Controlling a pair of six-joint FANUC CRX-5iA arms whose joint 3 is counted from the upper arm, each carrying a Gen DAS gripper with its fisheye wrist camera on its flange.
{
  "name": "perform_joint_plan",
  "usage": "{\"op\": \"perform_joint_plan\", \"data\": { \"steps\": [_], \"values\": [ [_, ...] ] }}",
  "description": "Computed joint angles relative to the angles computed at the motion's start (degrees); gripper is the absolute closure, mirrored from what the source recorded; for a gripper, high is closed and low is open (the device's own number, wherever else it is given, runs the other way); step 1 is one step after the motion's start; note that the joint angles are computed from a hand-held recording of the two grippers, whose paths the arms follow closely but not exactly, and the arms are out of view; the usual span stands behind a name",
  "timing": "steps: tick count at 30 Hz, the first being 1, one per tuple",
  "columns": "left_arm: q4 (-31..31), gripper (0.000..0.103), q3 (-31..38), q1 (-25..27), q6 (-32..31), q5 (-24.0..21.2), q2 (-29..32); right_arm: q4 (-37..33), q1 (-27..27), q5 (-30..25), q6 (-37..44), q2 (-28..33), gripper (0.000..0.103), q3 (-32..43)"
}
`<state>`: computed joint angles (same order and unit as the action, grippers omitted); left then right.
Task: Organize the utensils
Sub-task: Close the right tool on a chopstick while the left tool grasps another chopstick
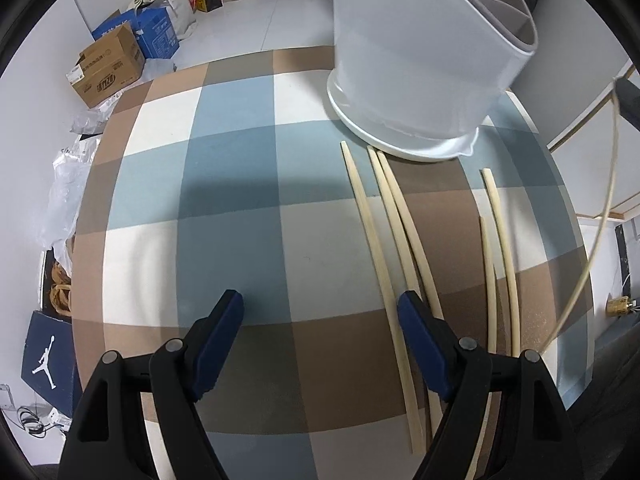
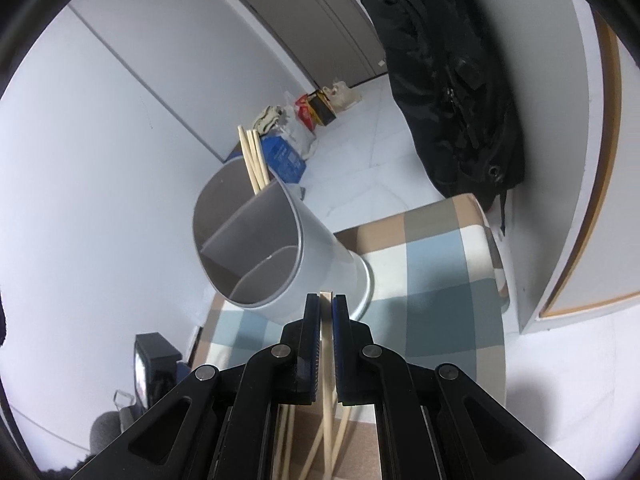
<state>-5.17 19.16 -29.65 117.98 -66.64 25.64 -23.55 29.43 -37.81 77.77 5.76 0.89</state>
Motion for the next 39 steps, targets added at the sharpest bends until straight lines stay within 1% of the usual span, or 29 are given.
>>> {"op": "perform_joint_plan", "data": {
  "steps": [2,6,7,9,10,14,17,18,19,21,22,24,26,28,32,34,36,38,39],
  "values": [
    [0.29,0.027,0.66,0.6,-0.16,-0.64,0.56,0.08,-0.02,0.27,0.1,-0.35,0.098,-0.27],
    [-0.05,0.027,1.63,0.72,1.03,-2.06,1.17,-1.93,-0.83,0.27,1.45,-0.87,0.098,-0.32],
    [-0.61,0.027,2.37,0.58,1.34,-2.8,1.53,-2.27,-0.97,0.28,1.63,-1.02,0.098,-0.38],
    [-3.01,0.027,5.48,0.09,2.54,-6.02,3.15,-3.06,-1.33,0.13,2.17,-1.11,0.098,-0.28],
    [-3.3,0.027,6.35,0.14,2.53,-6.87,3.74,-3.53,-1.53,0.11,2.48,-1.18,0.098,-0.27],
    [-2.34,0.028,6.95,0.48,2.27,-6.92,4.37,-4.35,-1.96,0.18,3.2,-1.22,0.098,-0.11],
    [-1.42,0.043,4.21,0.32,2.98,-4.33,2.68,-4.77,-2.16,0.04,3.49,-1.06,0.098,0.16],
    [-1.58,0.052,3.65,-0.03,2.95,-4.05,2.18,-4.94,-2.24,-0.03,3.61,-0.99,0.098,0.25],
    [-1.76,0.055,3.1,-0.75,3.32,-3.93,1.54,-5.16,-2.32,-0.1,3.73,-0.92,0.098,0.34],
    [-1.65,0.069,1.86,-1.31,2.63,-3.63,0.48,-5.69,-2.51,-0.36,4.08,-0.8,0.098,0.59],
    [-1.4,0.072,1.84,-1.55,2.35,-3.83,0.3,-5.89,-2.55,-0.45,4.23,-0.77,0.098,0.68],
    [-0.37,0.082,0.66,-1.67,1.49,-3.55,-0.59,-6.25,-2.55,-0.65,4.55,-0.77,0.098,0.83],
    [1.27,0.083,-1.08,-1.65,-0.75,-2.97,-1.73,-6.68,-2.48,-0.68,5.04,-0.91,0.098,0.87],
    [2.43,0.083,-1.61,-1.3,-1.6,-2.93,-2.11,-6.78,-2.35,-0.53,5.42,-1.04,0.098,0.83],
    [3.97,0.082,-1.61,0.36,0.13,-1.65,-2.59,-6.6,-2.16,-0.28,5.46,-0.98,0.098,0.81],
    [4.95,0.08,-1.15,1.14,0.52,-0.24,-2.41,-6.77,-2.23,-0.36,5.39,-0.84,0.098,0.93],
    [3.2,0.07,2.39,0.84,0.97,-1.87,-0.42,-6.81,-2.29,-0.35,5.17,-0.69,0.098,1.02],
    [2.82,0.066,4.21,0.83,0.58,-2.19,1.02,-6.83,-2.38,-0.39,5.03,-0.55,0.098,1.12],
    [2.37,0.065,5.86,0.89,0.42,-3.16,2.25,-6.81,-2.42,-0.39,4.99,-0.5,0.098,1.15]
  ]
}}
